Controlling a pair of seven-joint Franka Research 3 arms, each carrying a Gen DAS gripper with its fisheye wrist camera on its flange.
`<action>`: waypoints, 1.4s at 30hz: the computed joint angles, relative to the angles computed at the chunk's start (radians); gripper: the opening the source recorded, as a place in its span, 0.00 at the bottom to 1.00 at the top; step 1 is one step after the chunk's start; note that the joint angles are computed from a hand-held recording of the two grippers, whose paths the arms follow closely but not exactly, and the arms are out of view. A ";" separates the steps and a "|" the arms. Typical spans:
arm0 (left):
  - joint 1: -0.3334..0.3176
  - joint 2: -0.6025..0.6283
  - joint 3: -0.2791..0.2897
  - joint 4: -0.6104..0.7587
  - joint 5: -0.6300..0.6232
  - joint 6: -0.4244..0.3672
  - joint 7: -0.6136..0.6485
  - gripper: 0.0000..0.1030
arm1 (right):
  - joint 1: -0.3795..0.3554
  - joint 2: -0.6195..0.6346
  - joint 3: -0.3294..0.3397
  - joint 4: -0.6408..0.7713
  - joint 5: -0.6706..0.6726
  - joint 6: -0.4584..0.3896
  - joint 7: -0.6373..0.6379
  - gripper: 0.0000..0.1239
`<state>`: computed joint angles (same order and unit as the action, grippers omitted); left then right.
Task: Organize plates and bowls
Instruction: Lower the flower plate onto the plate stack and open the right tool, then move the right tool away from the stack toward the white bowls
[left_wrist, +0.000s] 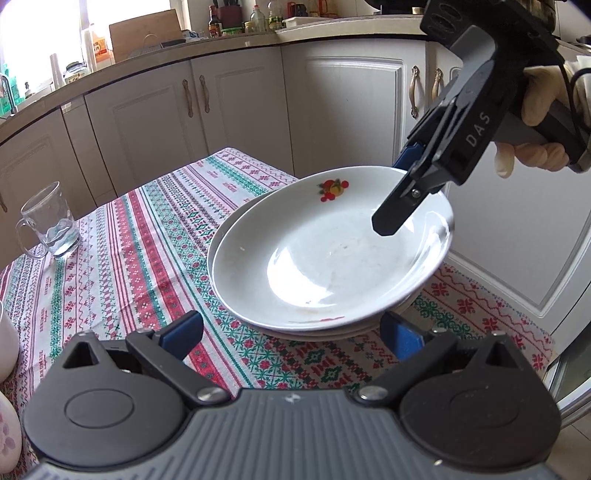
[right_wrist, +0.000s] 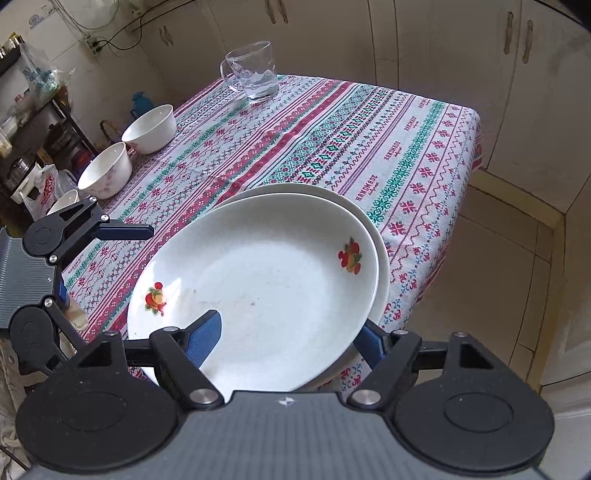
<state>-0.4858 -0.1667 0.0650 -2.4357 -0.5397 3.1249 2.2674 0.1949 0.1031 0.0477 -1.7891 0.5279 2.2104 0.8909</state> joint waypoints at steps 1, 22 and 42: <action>0.008 0.000 -0.006 -0.001 0.008 -0.001 -0.008 0.98 | 0.002 -0.002 0.000 -0.002 -0.006 0.004 0.005 0.67; -0.075 -0.015 0.074 -0.023 -0.044 0.030 0.064 0.98 | 0.036 -0.062 0.005 -0.098 -0.122 0.095 0.102 0.78; -0.356 -0.204 0.373 -0.145 -0.015 0.147 0.137 0.99 | 0.087 -0.263 0.098 -0.418 -0.415 0.618 0.583 0.83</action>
<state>-0.8415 -0.3705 0.4375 -2.5810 -0.5544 3.2714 2.4049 0.2821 -0.1599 0.1455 -2.2075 0.1127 2.8286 1.4741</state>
